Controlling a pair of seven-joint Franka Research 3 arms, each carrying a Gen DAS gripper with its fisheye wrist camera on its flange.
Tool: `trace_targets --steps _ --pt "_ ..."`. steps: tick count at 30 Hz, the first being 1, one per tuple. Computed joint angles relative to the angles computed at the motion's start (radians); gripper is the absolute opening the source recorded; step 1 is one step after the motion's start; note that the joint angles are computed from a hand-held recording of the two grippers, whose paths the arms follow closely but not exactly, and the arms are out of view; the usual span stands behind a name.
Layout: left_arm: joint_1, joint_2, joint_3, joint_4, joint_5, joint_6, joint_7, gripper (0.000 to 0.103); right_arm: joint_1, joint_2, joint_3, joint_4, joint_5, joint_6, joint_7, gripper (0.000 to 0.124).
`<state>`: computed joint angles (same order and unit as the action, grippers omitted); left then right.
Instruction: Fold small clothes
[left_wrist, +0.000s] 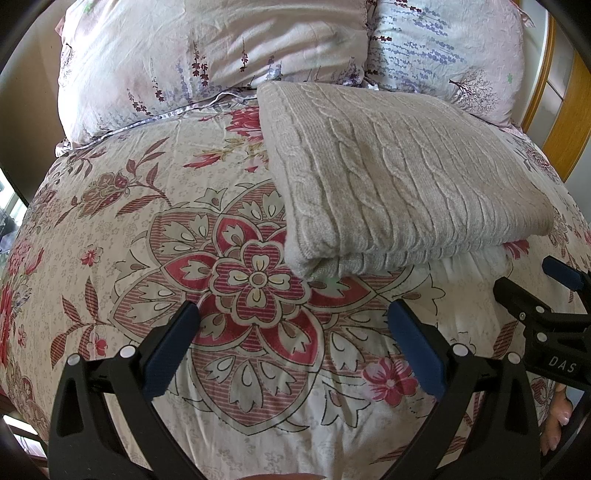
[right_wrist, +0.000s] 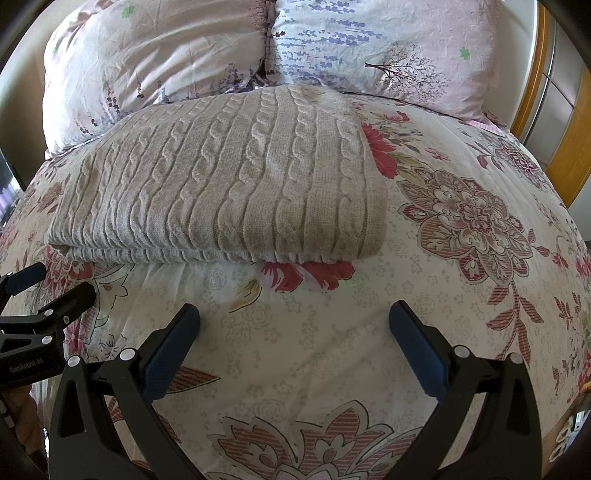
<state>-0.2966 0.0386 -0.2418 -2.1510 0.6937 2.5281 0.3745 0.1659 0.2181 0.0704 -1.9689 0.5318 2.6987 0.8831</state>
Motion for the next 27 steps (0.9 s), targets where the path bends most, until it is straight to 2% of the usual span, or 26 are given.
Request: trace_targets --steps 27 --pt "0.000 0.002 0.001 0.003 -0.008 -0.002 0.006 0.101 -0.002 0.002 0.000 0.003 0.004 -0.004 -0.009 0.102"
